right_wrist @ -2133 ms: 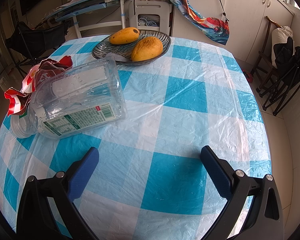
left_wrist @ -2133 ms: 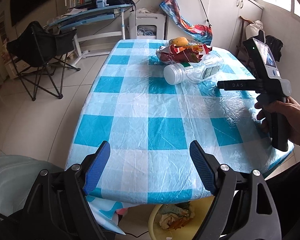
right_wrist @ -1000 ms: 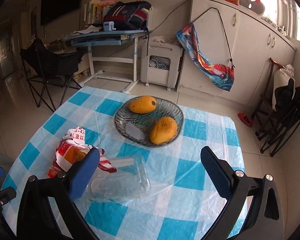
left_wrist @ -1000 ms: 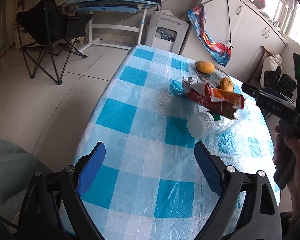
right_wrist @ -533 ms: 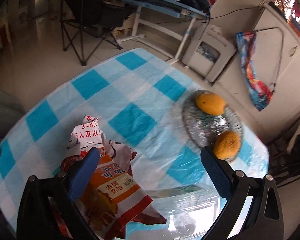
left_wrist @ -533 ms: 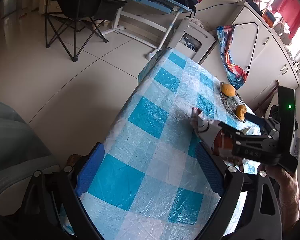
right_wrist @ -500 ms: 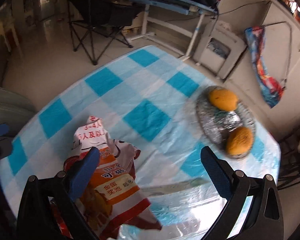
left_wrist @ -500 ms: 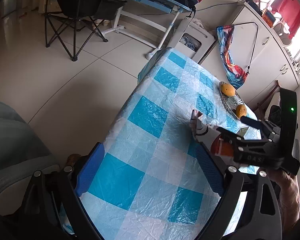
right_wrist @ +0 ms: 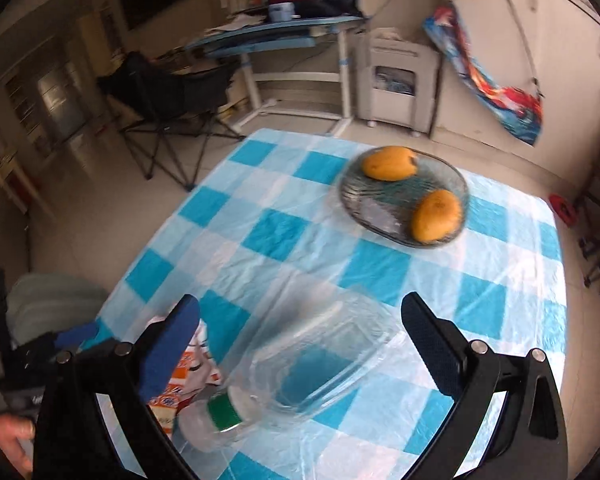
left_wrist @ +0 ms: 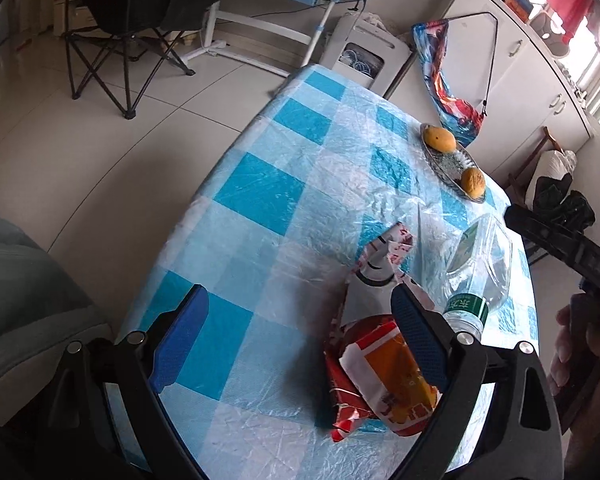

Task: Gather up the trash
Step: 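Grasp the red-and-white snack wrapper with the left tool while the right tool grasps the clear bottle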

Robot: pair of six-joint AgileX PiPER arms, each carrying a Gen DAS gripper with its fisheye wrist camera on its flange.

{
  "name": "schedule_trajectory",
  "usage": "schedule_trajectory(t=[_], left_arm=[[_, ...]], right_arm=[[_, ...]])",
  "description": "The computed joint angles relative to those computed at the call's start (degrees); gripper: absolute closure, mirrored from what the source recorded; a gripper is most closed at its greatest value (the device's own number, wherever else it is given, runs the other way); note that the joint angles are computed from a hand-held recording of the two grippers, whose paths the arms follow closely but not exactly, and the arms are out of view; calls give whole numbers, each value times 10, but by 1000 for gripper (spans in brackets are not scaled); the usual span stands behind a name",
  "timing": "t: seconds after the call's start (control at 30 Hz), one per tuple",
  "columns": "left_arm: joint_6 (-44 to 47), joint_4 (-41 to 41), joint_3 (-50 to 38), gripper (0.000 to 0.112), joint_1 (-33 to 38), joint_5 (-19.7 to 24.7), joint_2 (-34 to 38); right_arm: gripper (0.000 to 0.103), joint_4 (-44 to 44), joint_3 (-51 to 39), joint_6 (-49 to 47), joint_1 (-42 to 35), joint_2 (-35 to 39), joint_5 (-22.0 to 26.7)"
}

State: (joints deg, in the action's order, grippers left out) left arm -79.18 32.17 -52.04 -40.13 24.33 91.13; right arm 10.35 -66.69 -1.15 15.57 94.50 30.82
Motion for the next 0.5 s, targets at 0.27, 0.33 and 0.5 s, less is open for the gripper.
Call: schedule_trajectory(t=[0.27, 0.33, 0.5], left_arm=[[72, -17, -81, 22, -60, 67, 75], [78, -2, -79, 24, -74, 66, 76], [106, -3, -43, 56, -80, 21, 49]], right_arm=[[6, -3, -2, -29, 20, 40, 47], [7, 37, 7, -85, 16, 36, 61], [30, 139, 44, -194, -12, 13, 84]])
